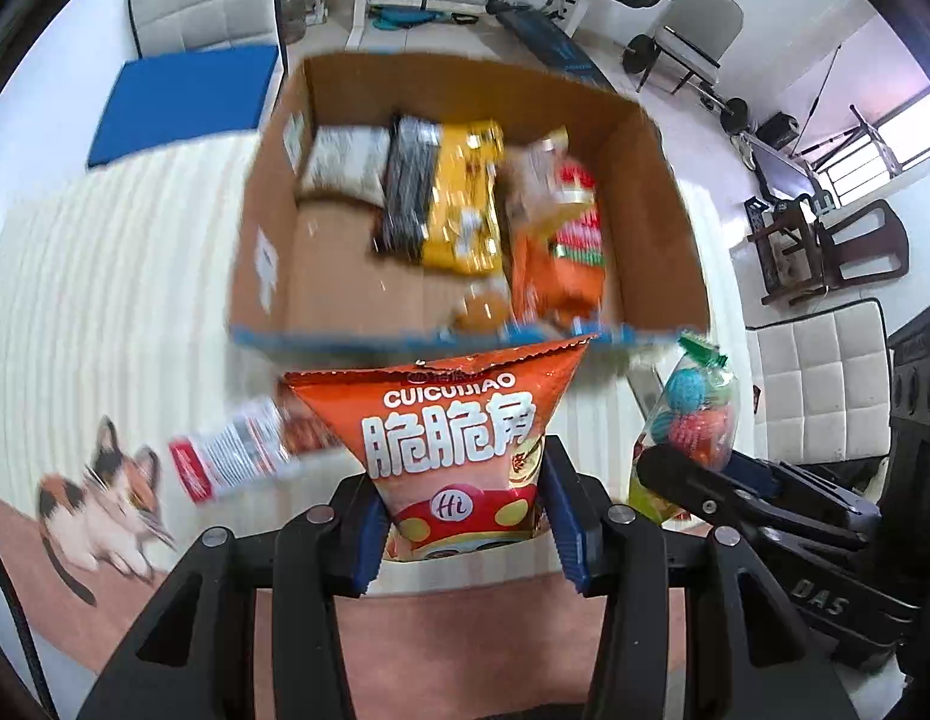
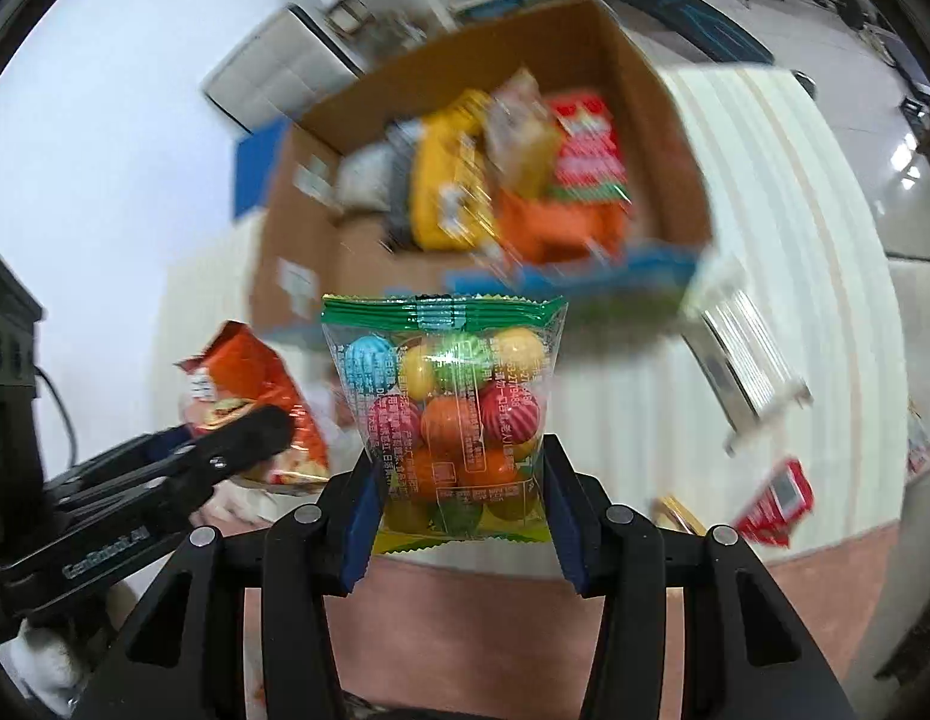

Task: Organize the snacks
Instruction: 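Carry both bags over the box and open both tools to drop them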

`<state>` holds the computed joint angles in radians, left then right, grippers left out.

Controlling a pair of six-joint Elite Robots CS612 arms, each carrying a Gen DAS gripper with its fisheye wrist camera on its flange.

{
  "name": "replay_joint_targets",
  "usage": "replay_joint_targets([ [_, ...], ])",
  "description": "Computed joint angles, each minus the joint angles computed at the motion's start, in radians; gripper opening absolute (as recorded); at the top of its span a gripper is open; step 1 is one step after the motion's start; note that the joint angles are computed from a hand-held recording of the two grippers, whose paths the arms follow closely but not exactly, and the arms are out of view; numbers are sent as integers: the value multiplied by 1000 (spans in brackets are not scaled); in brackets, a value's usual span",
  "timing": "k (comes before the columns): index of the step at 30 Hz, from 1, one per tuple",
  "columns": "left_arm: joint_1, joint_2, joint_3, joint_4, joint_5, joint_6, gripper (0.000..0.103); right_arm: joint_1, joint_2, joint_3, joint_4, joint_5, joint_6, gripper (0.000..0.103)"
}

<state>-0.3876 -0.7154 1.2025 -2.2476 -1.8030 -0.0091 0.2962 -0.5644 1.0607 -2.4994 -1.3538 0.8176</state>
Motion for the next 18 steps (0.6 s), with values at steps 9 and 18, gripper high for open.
replay_joint_targets([
  [9,30,240,-492,430,55,50,43,-32,175,-303,111,75,53,52],
  [18,26,520,-1015,810,107,81,43,-41,336,-544,274,116,93,52],
])
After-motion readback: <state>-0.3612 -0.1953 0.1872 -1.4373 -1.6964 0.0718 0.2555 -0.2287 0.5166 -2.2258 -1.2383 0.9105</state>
